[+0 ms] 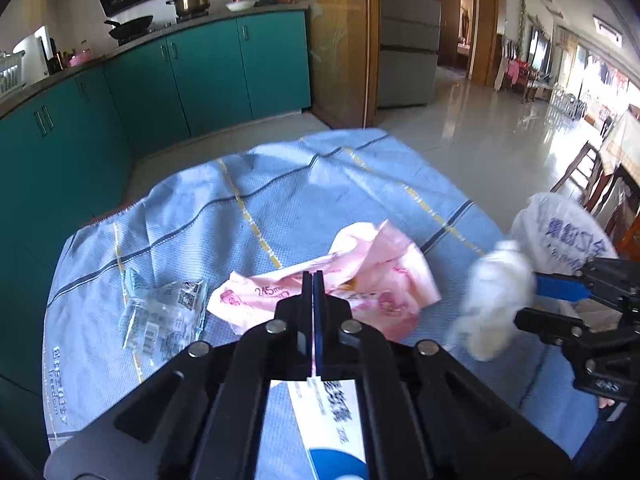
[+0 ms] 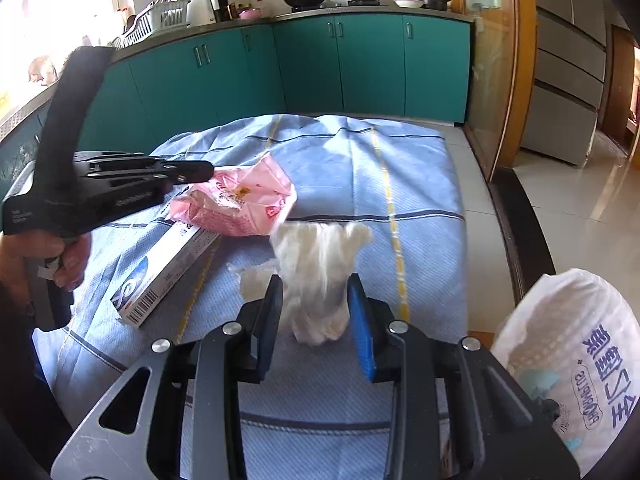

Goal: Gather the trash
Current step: 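Grasp the pink bag with the left gripper while the right grasps the white tissue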

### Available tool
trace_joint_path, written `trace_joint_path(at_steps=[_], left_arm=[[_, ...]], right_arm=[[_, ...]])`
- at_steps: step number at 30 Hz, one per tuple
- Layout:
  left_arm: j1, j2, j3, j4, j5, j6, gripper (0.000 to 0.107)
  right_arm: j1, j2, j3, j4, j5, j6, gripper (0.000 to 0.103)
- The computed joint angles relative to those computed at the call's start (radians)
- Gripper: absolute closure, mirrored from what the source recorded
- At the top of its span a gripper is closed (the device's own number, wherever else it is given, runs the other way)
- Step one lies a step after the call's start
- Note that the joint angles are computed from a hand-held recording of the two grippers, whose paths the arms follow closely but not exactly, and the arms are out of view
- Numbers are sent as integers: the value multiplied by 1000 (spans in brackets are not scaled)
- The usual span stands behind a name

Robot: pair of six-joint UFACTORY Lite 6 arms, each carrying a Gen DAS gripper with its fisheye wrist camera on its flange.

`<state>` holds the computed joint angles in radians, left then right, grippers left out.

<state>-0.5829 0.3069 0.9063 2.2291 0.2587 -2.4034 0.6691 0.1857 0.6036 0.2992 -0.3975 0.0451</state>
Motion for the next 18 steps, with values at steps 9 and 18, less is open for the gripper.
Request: trace_joint_path(at_steps=[9, 18], left_arm=[[-95, -37, -53, -66, 67, 102, 22], [-29, 233, 199, -92, 0, 203, 16]], right_arm=[[-16, -69, -69, -71, -7, 105, 48], [-11, 3, 5, -56, -2, 116, 41]])
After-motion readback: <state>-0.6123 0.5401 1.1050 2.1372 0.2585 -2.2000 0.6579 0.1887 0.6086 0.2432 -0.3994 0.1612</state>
